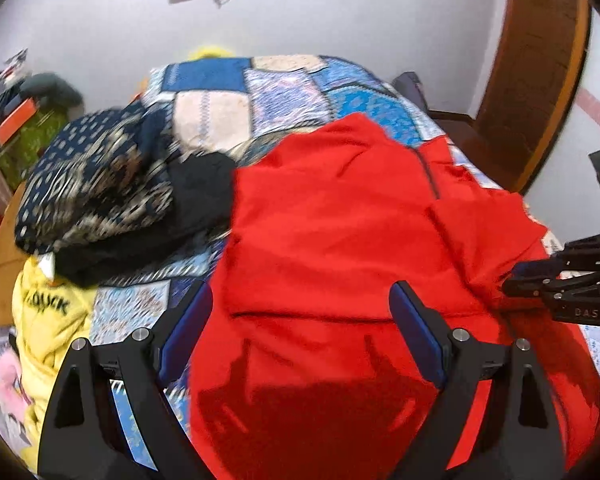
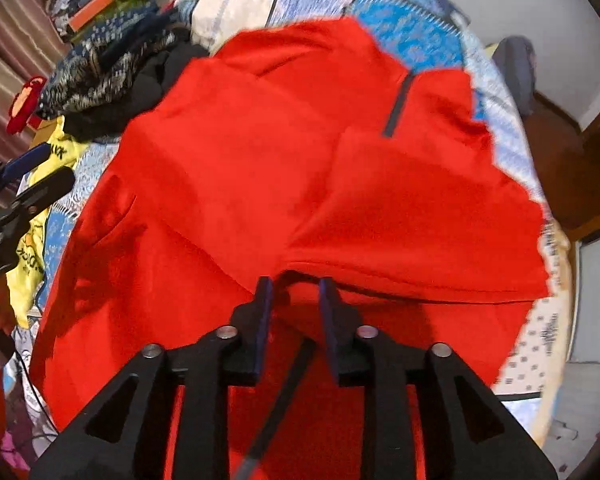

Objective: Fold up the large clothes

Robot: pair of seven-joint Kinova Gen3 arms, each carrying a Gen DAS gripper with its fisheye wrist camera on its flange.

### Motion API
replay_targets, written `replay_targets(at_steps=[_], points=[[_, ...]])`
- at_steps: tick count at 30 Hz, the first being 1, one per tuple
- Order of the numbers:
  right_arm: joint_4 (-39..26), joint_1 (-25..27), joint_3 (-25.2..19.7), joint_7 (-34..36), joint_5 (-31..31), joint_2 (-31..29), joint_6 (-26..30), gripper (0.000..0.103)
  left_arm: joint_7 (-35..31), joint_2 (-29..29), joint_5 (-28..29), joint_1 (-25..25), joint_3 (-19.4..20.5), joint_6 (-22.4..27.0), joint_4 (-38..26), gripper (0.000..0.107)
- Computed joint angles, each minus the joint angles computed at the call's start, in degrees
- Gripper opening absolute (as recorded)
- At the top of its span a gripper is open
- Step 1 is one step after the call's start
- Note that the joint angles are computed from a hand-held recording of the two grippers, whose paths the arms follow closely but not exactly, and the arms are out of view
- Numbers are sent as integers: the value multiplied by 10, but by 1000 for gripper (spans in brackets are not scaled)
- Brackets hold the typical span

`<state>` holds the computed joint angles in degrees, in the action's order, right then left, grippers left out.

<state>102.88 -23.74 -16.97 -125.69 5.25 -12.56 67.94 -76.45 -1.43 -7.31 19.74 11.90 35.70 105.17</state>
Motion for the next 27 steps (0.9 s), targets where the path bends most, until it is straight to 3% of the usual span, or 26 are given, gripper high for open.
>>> replay_targets(at_steps=[7, 10, 15, 23, 27], points=[[20, 43, -20, -56, 57, -76, 20, 36, 9, 54, -49, 62, 33, 32, -83, 90], [37, 72, -12, -60, 65, -103, 28, 36, -1, 86, -58, 96, 36, 47, -124, 90], [77, 109, 29, -44, 37, -137, 19, 36, 5, 155, -121, 179, 27, 89, -198, 90], [146, 133, 66, 7, -24, -160, -13, 36, -114, 278, -78, 235, 21, 185, -312, 90], [171, 140, 74, 29, -41, -153, -31, 36, -136, 333, -68, 268, -1, 232, -366, 90]])
